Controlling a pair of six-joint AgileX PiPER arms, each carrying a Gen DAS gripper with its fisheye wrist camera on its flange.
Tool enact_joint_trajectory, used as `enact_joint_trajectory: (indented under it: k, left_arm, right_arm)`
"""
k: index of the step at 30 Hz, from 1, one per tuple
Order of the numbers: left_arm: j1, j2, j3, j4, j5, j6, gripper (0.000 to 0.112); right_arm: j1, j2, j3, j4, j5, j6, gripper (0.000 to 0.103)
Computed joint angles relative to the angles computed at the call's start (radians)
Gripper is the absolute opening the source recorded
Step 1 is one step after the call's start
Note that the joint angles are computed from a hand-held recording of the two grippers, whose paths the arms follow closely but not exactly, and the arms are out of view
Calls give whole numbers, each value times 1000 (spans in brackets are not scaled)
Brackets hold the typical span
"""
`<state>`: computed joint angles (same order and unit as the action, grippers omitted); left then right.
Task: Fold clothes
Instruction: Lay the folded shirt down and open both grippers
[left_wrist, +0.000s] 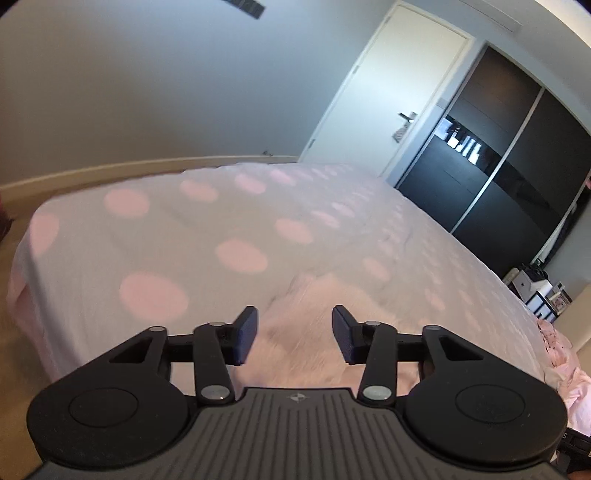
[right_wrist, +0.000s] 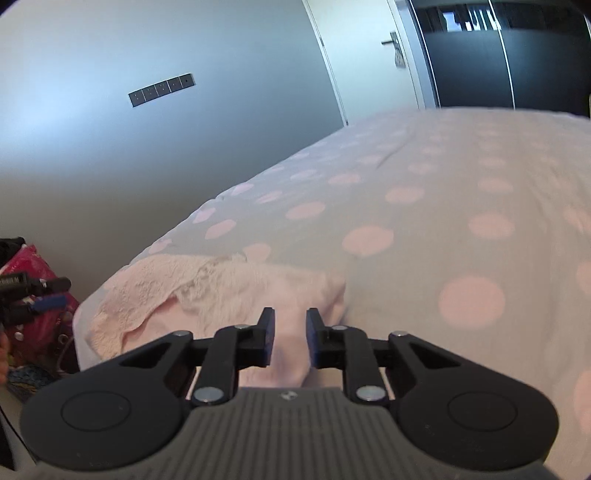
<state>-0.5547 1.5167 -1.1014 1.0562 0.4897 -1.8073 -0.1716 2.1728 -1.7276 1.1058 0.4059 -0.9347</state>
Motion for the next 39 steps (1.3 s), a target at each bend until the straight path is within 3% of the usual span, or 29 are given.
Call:
enact_joint_trajectory:
  k: [4, 7, 10, 12, 15, 18, 21, 25, 27, 30, 34, 37, 39]
  left_arm:
    - [37, 153, -181, -74, -34, 173, 25]
    - [60, 255, -265, -106, -48, 219, 22]
    - [95, 324, -275, -159, -101, 232, 20]
    - [106, 357, -268, -168, -120, 227, 20]
    - [120, 395, -243, -206, -146, 265, 18]
    - [119, 406, -198, -63, -185, 96, 18]
    - [114, 409, -203, -71, -172, 108, 18]
    - [79, 399, -242, -133, -78, 189, 18]
    - [52, 380, -254, -119, -22, 183, 18]
    - [4, 339, -273, -118, 51, 212, 18]
    - [-77, 327, -421, -256, 231, 426, 18]
    - [-148, 351, -568, -305, 377, 540, 28]
    - [-194, 376, -677, -334, 465, 622, 42]
  right_arm:
    - [60, 104, -179, -248, -55, 265, 14]
    - [98, 187, -305, -423, -78, 445, 13]
    - [124, 282, -453, -653, -37, 679, 13]
    - [130, 336, -520, -713, -2, 743, 13]
    - [134, 398, -572, -738, 16, 761, 13]
    - [139, 399, -506, -677, -63, 660, 13]
    - [141, 393, -446, -580, -128, 529, 13]
    - [131, 393, -454, -535, -105, 482, 13]
    - [122, 399, -511, -578, -34, 523, 13]
    - [101, 326, -440, -438, -39, 369, 17]
    - [77, 207, -318, -324, -24, 218, 22]
    - [47, 112, -224, -246, 15, 100, 33]
    - [20, 57, -179, -219, 58, 58, 40]
